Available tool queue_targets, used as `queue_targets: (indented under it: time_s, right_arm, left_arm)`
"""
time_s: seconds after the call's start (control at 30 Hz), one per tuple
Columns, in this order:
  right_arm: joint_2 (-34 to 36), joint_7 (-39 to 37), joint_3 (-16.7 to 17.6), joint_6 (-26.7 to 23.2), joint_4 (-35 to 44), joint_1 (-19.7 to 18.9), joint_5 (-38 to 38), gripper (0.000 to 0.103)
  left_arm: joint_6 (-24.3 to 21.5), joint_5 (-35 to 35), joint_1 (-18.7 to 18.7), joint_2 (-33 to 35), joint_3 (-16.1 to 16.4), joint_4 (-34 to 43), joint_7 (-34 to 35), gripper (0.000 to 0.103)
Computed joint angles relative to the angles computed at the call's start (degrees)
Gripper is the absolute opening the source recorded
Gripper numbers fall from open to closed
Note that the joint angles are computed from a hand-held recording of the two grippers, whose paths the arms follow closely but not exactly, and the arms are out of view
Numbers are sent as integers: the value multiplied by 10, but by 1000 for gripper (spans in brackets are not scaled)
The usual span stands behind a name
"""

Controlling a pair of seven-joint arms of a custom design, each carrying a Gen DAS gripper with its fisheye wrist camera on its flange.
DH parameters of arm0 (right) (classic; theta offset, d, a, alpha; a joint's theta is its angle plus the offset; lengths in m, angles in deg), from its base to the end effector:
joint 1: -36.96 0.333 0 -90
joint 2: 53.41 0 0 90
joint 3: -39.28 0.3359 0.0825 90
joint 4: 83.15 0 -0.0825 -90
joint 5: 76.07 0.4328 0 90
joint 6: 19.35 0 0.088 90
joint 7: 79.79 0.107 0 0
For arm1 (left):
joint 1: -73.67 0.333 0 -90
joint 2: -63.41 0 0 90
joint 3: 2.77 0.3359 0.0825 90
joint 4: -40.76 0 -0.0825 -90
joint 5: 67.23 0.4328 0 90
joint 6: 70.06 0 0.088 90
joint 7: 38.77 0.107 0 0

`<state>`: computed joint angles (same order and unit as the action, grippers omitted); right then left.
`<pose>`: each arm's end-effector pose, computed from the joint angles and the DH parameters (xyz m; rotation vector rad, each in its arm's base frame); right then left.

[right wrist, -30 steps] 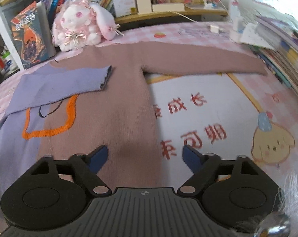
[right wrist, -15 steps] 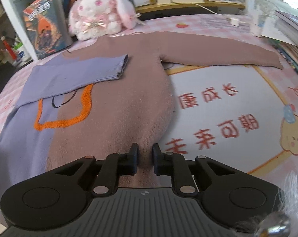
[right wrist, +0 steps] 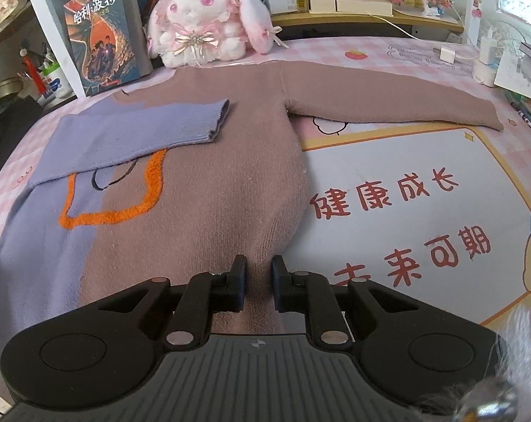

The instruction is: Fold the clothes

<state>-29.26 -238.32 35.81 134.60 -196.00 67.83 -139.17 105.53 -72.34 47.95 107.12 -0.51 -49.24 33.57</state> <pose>0.5815 0.3355 0.2566 -1.3086 2.2318 -0.6279 0.7326 -0.3175 0.2587 -1.8723 1.9415 -0.9506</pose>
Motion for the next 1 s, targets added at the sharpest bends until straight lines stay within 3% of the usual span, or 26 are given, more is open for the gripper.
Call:
queue_targets:
  time_s: [0.1,0.2,0.27,0.43,0.63,0.8,1.0]
  right_arm:
    - [-2,1,1,-13,1,4,0,14]
    - [-5,3,3,-36,3,12,-5,27]
    - [-10,18,3,-52,2,20,-24,44]
    - [-19,33,16,-97,6,29,-56,58]
    - [-24,37,35,-152,9,35,-53,78]
    - [-27,46,47,-195,11,45,-41,82]
    - [-36,62,62,-249,3,61,-23,82]
  left_arm:
    - [-4,0,-5,-2,6,-3,-6,11]
    - [-10,14,-40,-8,49,-9,-35,20]
    - [-5,29,-66,-15,80,-21,-58,22]
    - [21,55,-105,-36,122,-57,-86,36]
    - [60,54,-157,-53,172,-98,-85,68]
    - [86,43,-135,-74,133,-127,-19,74]
    - [104,33,-58,-87,34,-143,67,75]
